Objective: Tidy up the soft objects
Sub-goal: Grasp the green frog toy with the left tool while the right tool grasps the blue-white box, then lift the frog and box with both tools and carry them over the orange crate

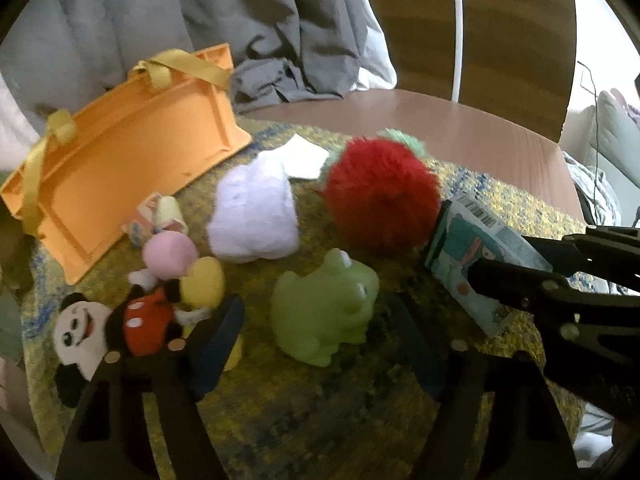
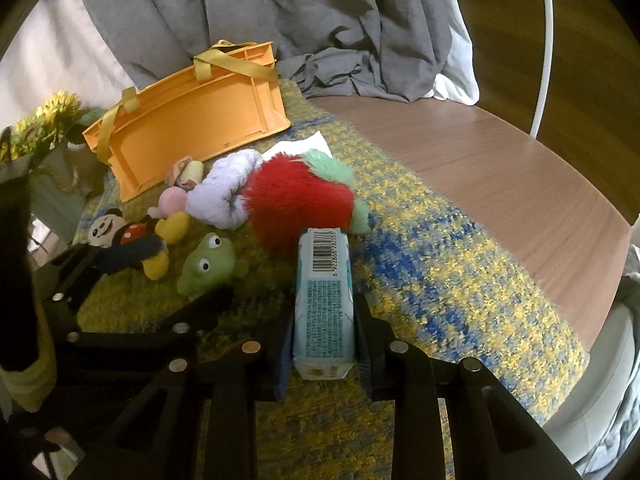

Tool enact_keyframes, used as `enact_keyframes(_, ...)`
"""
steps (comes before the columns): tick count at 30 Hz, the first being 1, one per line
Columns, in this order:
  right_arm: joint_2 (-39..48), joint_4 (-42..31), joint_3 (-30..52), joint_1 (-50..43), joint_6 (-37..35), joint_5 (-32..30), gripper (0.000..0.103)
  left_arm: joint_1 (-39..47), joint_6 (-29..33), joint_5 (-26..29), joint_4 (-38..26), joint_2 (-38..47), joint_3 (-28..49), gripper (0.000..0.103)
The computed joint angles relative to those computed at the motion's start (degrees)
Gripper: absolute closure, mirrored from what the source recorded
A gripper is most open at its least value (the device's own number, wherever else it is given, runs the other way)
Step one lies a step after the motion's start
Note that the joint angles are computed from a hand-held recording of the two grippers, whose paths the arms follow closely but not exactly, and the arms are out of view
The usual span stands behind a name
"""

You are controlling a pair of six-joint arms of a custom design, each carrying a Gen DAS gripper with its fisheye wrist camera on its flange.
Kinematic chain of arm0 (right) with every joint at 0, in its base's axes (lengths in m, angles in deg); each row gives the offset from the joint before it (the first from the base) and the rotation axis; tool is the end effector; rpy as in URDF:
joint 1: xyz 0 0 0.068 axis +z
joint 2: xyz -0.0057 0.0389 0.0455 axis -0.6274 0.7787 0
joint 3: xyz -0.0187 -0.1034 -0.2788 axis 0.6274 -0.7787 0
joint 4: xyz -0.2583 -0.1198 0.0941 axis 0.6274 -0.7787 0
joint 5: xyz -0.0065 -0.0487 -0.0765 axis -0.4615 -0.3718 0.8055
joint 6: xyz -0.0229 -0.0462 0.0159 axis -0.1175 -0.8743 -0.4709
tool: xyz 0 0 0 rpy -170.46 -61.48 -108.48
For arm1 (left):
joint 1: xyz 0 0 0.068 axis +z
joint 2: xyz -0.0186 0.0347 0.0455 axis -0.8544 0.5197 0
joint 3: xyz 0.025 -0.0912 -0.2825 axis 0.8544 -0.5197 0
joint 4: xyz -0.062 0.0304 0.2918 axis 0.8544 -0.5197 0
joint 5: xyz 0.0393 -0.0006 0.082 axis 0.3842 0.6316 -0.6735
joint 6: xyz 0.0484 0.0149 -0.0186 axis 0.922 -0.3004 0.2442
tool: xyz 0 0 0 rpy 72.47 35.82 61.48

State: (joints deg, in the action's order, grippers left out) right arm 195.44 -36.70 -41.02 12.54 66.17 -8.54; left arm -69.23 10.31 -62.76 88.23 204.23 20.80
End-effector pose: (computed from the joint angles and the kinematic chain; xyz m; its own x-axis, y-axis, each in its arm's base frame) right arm 0.2022 0.2257 -0.0093 -0.7362 0.1088 -0.6680 0.0305 0.9913 0.1278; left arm 0.2524 -0.0519 -0.0278 -0.6123 0.4114 -0.6752 0.4749 0.8741 0.1019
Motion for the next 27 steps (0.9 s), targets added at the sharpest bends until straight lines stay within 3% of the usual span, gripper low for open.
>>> enact_keyframes(6,-0.2,-0.6,0.3,-0.2,-0.3,-0.5,0.076,-0.8,-1.6,-1.1,-1.2,0.8,1.3,0.051)
enact_keyframes(10,-0.5,-1.2,0.5,-0.4,-0.9,-0.9,0.076,-0.5,-3.2,-1.0,0.1,0.5,0.5,0.052)
enact_keyframes(17,-1.6,2.4,-1.4,-1.6,-4.7,-5.0,0.076,-2.3,-9.0,-6.9,1.6,-2.4,-2.7,0.052)
enact_keyframes(22,-4.7,3.5,-3.2,-3.3,-9.9,-9.6,0.076,-3.8,-14.6,-11.4,-0.5,-9.3,-6.7,0.052)
enact_keyframes(27,-9.3,3.7,-4.8,-4.7,-15.1,-12.8,0.076,-4.5,-19.3,-14.5,-6.9,-20.1,-9.9,0.052)
